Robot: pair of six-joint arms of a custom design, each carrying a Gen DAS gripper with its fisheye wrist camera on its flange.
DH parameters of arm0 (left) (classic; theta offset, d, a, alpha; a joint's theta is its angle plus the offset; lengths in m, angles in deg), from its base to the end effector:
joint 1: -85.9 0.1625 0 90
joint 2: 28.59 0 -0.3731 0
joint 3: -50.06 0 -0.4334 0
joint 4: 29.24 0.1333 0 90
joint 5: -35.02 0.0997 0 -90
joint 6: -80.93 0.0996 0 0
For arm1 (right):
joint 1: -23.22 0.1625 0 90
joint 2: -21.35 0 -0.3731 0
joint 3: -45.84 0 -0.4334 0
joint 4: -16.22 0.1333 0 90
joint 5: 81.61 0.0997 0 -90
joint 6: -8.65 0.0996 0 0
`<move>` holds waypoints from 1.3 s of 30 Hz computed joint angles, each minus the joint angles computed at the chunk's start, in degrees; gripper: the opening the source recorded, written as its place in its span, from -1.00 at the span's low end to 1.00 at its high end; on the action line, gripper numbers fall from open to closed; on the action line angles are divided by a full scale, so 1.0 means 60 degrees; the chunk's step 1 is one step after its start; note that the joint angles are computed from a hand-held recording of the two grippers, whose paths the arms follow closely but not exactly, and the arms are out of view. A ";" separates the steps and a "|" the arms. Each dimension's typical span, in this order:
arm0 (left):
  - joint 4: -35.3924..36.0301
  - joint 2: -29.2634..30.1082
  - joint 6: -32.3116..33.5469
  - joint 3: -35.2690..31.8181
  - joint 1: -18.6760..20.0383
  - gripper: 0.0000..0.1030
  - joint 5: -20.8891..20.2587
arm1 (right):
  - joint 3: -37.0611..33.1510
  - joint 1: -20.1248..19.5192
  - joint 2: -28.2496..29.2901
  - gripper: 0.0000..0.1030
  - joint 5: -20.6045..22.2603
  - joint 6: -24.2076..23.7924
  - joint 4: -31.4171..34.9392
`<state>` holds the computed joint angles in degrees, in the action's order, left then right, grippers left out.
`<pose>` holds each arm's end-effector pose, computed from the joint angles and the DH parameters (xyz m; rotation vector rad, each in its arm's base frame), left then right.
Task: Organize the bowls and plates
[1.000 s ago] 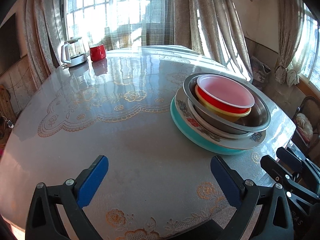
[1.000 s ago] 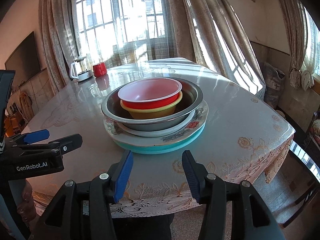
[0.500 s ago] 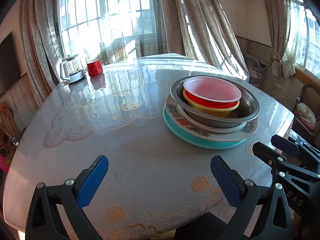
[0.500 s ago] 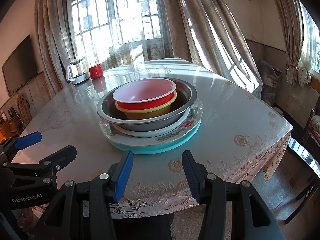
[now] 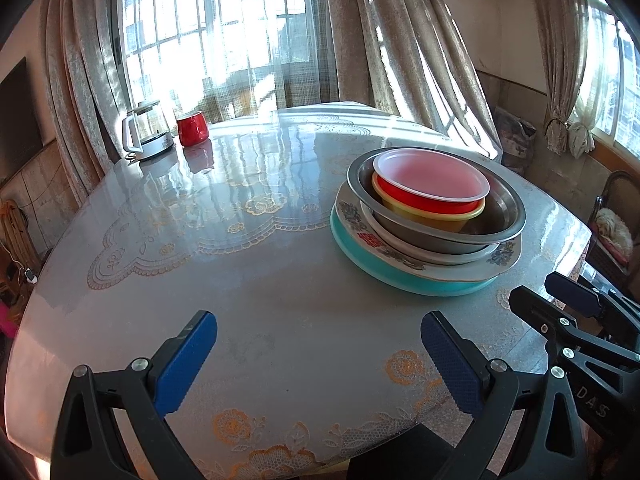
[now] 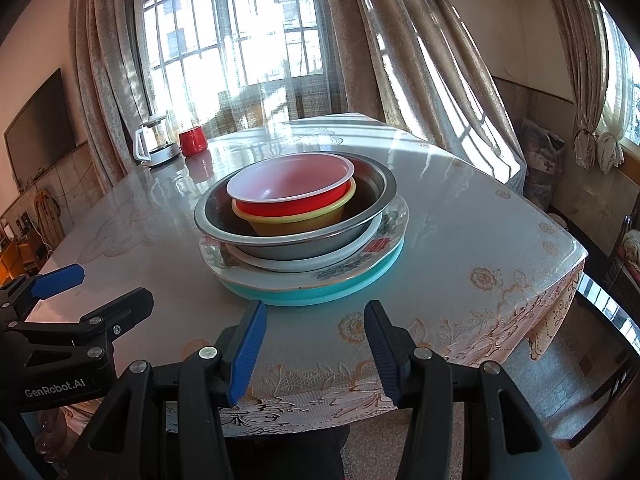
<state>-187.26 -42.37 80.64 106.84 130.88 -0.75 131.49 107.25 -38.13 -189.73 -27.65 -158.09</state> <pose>-0.4105 -0.7129 -0.0548 0.6241 2.1933 -0.9108 0.0278 -0.7183 0.3275 0.4031 -2.2629 1.0555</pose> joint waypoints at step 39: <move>0.0753 -0.0025 -0.0514 -0.0183 0.0174 0.99 -0.0540 | -0.0224 0.0007 0.0139 0.00 0.0054 0.0021 0.0080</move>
<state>-182.74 -42.52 77.56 105.74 131.92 -4.00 130.15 107.29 -37.29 -189.41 -27.52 -157.61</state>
